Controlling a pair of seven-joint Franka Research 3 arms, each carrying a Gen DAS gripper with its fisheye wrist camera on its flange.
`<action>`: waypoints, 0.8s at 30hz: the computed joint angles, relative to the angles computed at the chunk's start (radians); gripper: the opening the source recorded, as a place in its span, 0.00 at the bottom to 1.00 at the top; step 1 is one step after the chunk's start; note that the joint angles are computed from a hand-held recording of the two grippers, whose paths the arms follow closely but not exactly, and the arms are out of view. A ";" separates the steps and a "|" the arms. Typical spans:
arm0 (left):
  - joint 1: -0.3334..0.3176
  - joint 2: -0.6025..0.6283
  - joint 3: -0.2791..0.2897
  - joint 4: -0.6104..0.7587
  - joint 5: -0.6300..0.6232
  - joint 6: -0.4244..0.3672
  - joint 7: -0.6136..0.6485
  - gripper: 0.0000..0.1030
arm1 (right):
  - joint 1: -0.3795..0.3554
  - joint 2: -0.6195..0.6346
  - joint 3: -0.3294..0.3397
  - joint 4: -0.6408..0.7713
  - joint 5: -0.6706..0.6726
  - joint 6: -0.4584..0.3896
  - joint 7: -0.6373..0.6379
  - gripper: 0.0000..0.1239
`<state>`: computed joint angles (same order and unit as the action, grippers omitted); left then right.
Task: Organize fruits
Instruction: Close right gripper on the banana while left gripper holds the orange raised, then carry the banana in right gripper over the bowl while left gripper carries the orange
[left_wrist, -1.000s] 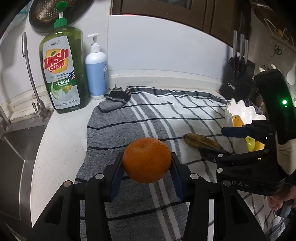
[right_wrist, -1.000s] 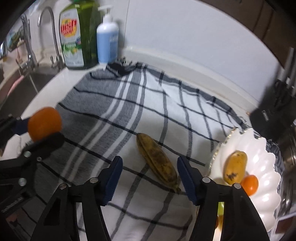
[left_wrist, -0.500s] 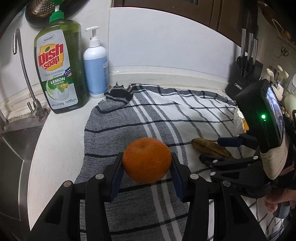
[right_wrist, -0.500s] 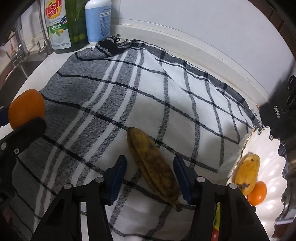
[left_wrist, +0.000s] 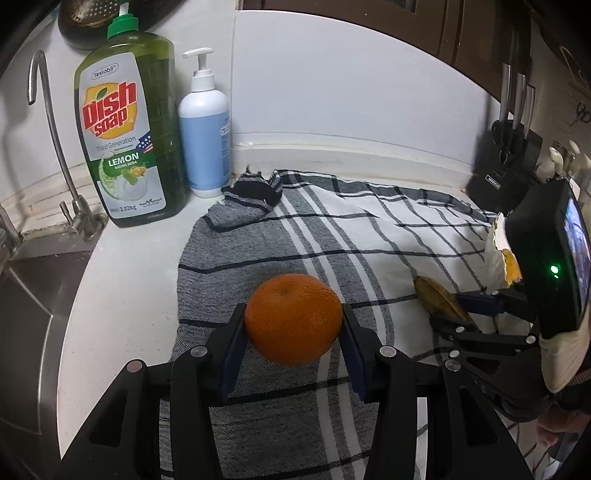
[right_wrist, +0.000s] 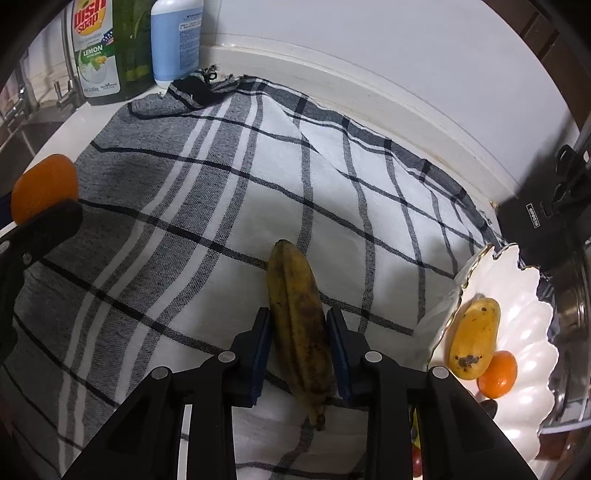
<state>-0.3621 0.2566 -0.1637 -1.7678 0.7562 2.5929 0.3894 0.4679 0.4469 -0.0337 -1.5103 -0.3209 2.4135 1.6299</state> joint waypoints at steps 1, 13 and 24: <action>0.001 -0.001 0.000 -0.001 -0.001 0.001 0.001 0.46 | 0.000 -0.005 0.000 -0.007 0.003 0.009 0.007 0.25; 0.000 -0.037 -0.005 -0.014 0.019 0.018 -0.011 0.46 | -0.026 -0.136 0.025 -0.169 0.069 0.149 0.076 0.25; -0.014 -0.078 -0.031 -0.015 0.070 0.036 -0.002 0.46 | -0.060 -0.352 0.045 -0.434 0.003 0.326 0.296 0.25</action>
<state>-0.3761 0.1786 -0.1947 -1.7830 0.8265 2.6284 0.3875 0.4078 0.0947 0.0118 -1.9444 -0.3181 2.7393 1.9263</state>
